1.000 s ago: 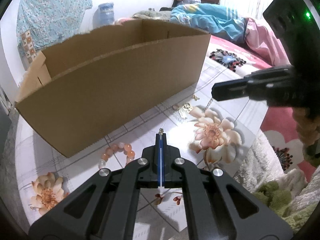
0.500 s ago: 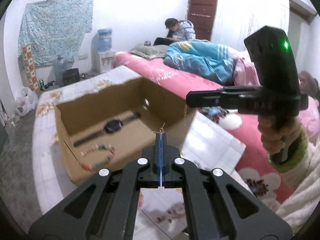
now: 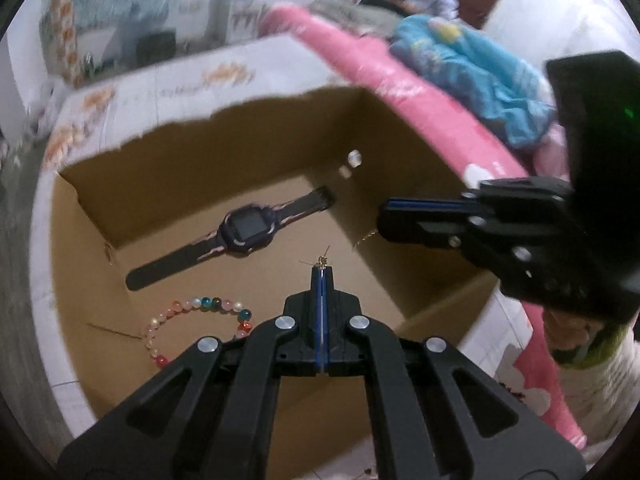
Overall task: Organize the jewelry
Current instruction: 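Carry the metal charm over the box and open the left tool, then move the left tool back to the gold charms beside the box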
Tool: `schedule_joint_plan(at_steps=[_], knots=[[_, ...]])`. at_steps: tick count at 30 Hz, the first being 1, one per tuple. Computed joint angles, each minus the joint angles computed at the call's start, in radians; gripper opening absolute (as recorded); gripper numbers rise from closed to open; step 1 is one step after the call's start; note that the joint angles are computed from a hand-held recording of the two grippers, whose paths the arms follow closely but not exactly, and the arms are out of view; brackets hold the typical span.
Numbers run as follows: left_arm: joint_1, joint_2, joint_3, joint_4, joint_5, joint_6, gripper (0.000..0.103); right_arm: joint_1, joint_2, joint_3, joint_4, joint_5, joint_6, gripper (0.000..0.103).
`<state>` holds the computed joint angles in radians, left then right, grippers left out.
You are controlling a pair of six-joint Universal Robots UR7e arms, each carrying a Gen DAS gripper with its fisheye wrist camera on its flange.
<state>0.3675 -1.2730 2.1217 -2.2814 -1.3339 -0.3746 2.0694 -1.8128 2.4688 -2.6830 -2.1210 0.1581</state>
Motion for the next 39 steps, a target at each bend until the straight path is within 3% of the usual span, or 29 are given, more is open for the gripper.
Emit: schedule_joint_plan(at_steps=[7,13,17,21,24,29,34,39], knots=[[0.037,0.036,-0.007,-0.007,-0.004,-0.044,0.01,-0.066,0.001,0.003,0.006,0.022,-0.02,0.003],[0.039,0.024,0.004,-0.036,0.003,-0.051,0.011,-0.063,-0.013,0.012,-0.001,0.011,-0.018,0.005],[0.025,-0.01,0.025,-0.067,0.024,-0.055,0.013,-0.037,-0.019,0.011,-0.004,-0.013,-0.005,0.013],[-0.027,-0.081,0.068,-0.087,0.08,-0.039,0.018,0.026,-0.051,0.022,-0.004,-0.056,0.018,0.025],[-0.099,-0.184,0.131,-0.105,0.122,-0.021,0.028,0.119,-0.104,0.053,-0.012,-0.113,0.05,0.032],[-0.234,-0.381,0.248,-0.09,0.155,-0.037,0.041,0.346,-0.216,0.106,0.058,-0.247,0.177,0.038],[-0.347,-0.526,0.365,-0.108,0.089,-0.077,0.041,0.509,-0.287,0.156,0.192,-0.315,0.382,0.041],[-0.401,-0.505,0.457,-0.156,0.009,-0.162,0.041,0.514,-0.304,0.232,0.269,-0.313,0.572,0.041]])
